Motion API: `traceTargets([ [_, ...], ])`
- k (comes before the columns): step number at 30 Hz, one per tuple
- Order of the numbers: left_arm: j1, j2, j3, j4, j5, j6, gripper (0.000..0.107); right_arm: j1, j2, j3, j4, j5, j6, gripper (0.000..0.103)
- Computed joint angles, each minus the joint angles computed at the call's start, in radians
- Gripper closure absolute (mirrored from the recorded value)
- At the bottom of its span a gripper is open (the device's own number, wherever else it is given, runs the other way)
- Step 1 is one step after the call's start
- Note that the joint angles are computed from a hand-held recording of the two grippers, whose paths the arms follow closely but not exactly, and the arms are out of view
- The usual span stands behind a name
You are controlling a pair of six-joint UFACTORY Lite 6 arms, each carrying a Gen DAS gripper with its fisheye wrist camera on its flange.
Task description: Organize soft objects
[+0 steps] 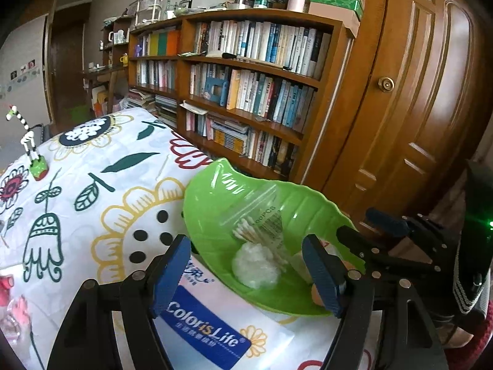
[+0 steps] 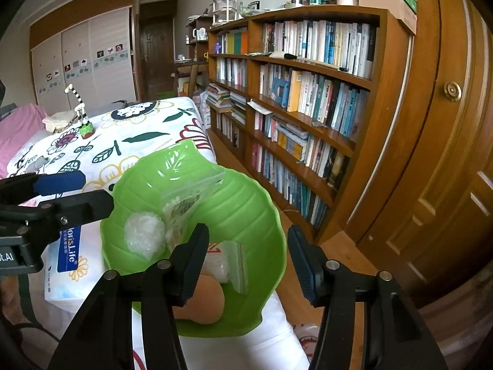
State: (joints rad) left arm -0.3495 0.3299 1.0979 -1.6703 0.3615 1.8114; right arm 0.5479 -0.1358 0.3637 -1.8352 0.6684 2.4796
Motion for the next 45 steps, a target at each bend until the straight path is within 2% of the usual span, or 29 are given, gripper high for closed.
traceTargets([
  [4, 0.015, -0.016, -0.018, -0.024, -0.005, 0.025, 0.026, 0.028, 0.012, 0.019, 0.039, 0.009, -0.022, 0.045],
  [25, 0.121, -0.15, -0.183, -0.114, 0.014, 0.162, 0.024, 0.172, 0.099, 0.119, 0.187, 0.119, -0.134, 0.045],
  [33, 0.194, -0.203, -0.233, -0.096, 0.053, 0.168, 0.024, 0.252, 0.16, 0.193, 0.249, 0.176, -0.186, 0.045],
  [45, 0.325, -0.235, -0.291, -0.08, 0.11, 0.192, 0.024, 0.329, 0.239, 0.297, 0.289, 0.186, -0.224, 0.045],
])
